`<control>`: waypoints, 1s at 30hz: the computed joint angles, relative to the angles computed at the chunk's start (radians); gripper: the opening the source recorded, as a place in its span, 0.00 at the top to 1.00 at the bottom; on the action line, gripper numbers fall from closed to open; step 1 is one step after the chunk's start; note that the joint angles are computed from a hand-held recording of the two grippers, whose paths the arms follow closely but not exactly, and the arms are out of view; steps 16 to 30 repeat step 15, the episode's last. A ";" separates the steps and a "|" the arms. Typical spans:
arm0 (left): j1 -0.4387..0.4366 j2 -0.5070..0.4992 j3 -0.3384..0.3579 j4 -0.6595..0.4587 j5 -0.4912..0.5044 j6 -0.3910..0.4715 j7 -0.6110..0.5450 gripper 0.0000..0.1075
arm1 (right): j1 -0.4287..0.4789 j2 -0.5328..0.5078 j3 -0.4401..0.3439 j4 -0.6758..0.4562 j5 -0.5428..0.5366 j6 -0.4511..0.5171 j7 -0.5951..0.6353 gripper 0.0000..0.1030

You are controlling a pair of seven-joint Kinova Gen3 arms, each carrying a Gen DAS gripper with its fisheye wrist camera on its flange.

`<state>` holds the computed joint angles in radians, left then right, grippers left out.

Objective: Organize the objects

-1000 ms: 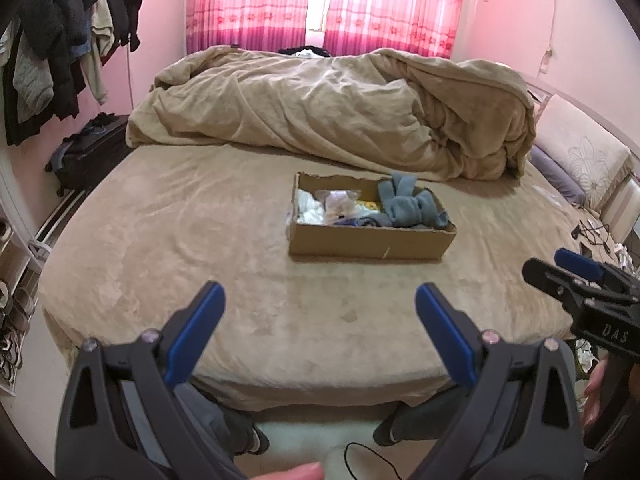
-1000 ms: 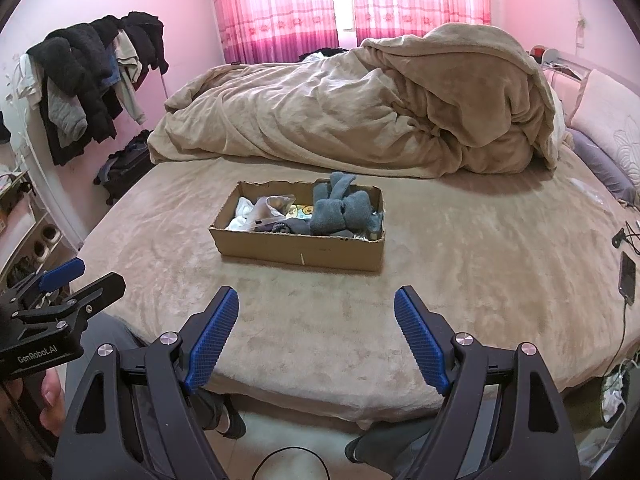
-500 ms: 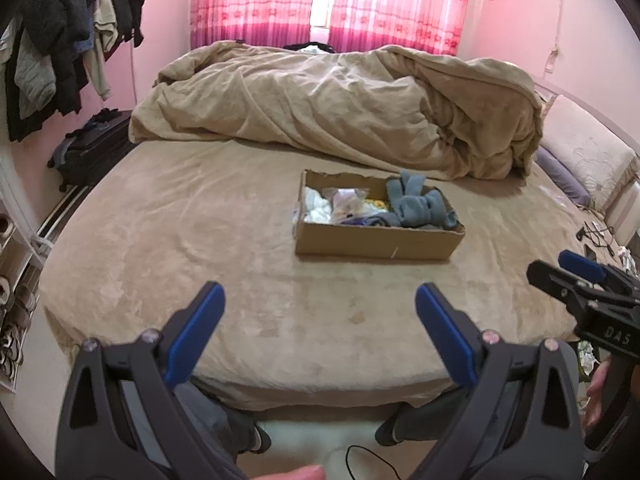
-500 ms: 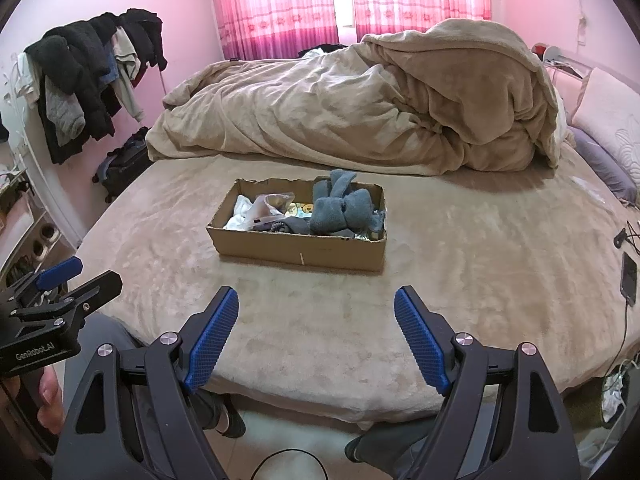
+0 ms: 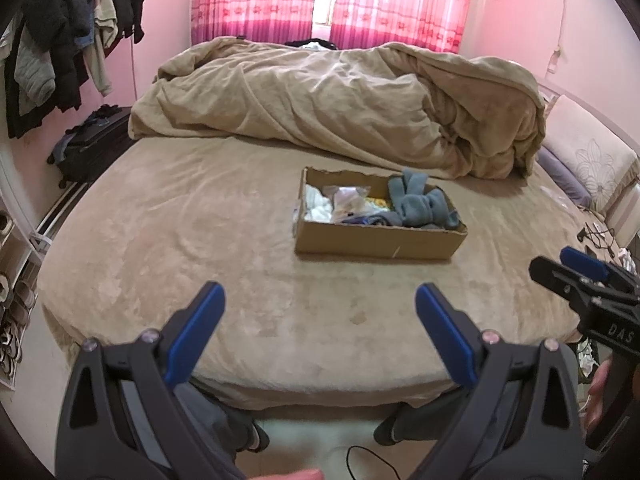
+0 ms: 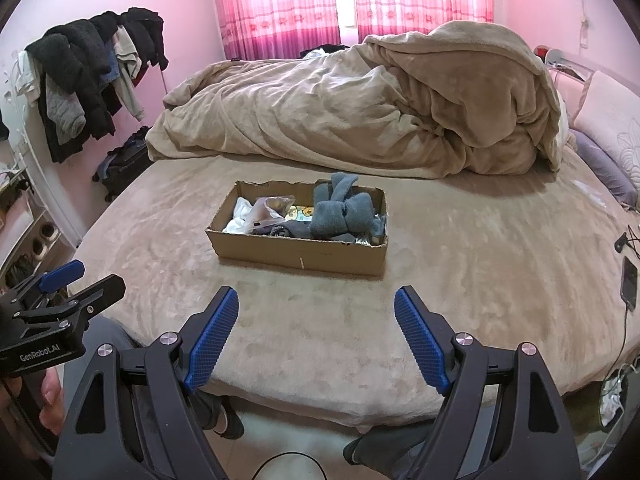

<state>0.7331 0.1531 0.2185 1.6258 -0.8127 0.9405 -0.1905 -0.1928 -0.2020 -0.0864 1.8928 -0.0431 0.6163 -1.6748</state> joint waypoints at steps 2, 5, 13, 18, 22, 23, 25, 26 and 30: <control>-0.002 0.003 0.000 -0.004 0.004 -0.001 -0.004 0.10 | 0.001 0.000 -0.001 0.000 0.003 0.000 -0.002 0.19; -0.007 0.008 -0.003 -0.009 0.016 -0.004 -0.017 0.10 | 0.000 0.003 0.001 -0.002 -0.001 0.001 0.000 0.19; -0.011 0.026 -0.019 -0.010 0.020 -0.037 -0.039 0.10 | -0.006 0.038 0.031 -0.018 -0.043 -0.001 0.057 0.19; -0.016 0.034 -0.023 -0.014 0.033 -0.049 -0.055 0.10 | -0.003 0.046 0.035 -0.019 -0.054 -0.004 0.069 0.19; -0.016 0.034 -0.023 -0.014 0.033 -0.049 -0.055 0.10 | -0.003 0.046 0.035 -0.019 -0.054 -0.004 0.069 0.19; -0.016 0.034 -0.023 -0.014 0.033 -0.049 -0.055 0.10 | -0.003 0.046 0.035 -0.019 -0.054 -0.004 0.069 0.19; -0.016 0.034 -0.023 -0.014 0.033 -0.049 -0.055 0.10 | -0.003 0.046 0.035 -0.019 -0.054 -0.004 0.069 0.19; -0.016 0.034 -0.023 -0.014 0.033 -0.049 -0.055 0.10 | -0.003 0.046 0.035 -0.019 -0.054 -0.004 0.069 0.19; -0.016 0.034 -0.023 -0.014 0.033 -0.049 -0.055 0.10 | -0.003 0.046 0.035 -0.019 -0.054 -0.004 0.069 0.19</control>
